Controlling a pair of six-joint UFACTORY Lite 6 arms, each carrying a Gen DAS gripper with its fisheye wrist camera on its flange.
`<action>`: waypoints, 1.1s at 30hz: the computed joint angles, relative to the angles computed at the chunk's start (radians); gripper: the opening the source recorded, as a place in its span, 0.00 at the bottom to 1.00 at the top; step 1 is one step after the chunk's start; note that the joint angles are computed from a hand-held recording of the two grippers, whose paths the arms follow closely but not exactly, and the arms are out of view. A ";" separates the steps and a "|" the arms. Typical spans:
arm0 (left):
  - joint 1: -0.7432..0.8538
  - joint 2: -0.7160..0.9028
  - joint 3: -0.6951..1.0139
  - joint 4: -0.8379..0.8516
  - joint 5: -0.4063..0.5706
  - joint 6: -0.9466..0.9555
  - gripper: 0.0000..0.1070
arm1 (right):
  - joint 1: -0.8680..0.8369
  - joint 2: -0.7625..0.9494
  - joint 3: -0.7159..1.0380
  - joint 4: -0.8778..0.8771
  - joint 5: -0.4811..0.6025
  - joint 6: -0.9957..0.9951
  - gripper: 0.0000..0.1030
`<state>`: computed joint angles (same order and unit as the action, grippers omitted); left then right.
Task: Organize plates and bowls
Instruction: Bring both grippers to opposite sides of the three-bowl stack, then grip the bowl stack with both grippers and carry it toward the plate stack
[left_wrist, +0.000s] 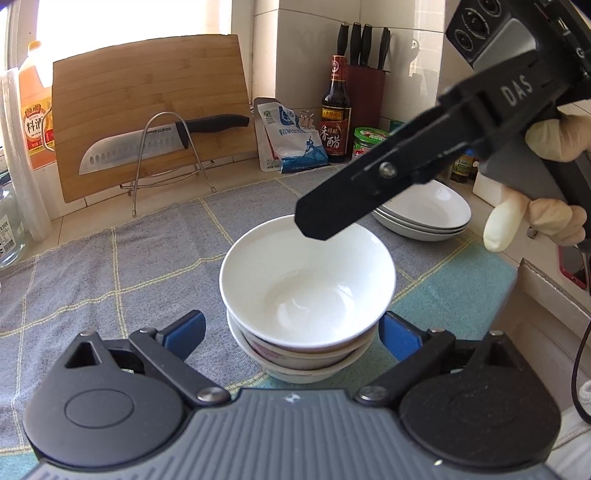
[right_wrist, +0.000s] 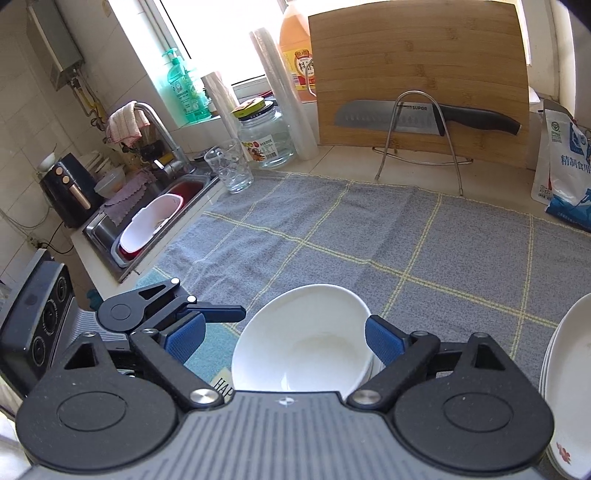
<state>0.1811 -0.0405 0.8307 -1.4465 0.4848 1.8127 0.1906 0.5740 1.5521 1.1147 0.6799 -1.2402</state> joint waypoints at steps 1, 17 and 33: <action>0.004 0.003 0.003 0.004 0.003 0.003 0.93 | 0.000 -0.002 -0.008 0.002 0.001 -0.005 0.93; 0.085 0.076 0.061 0.162 0.108 0.121 0.94 | 0.002 -0.162 -0.284 0.015 -0.215 -0.266 1.00; 0.099 0.409 0.357 0.347 0.243 0.211 0.93 | 0.127 0.080 -0.250 0.207 -0.464 -0.621 1.00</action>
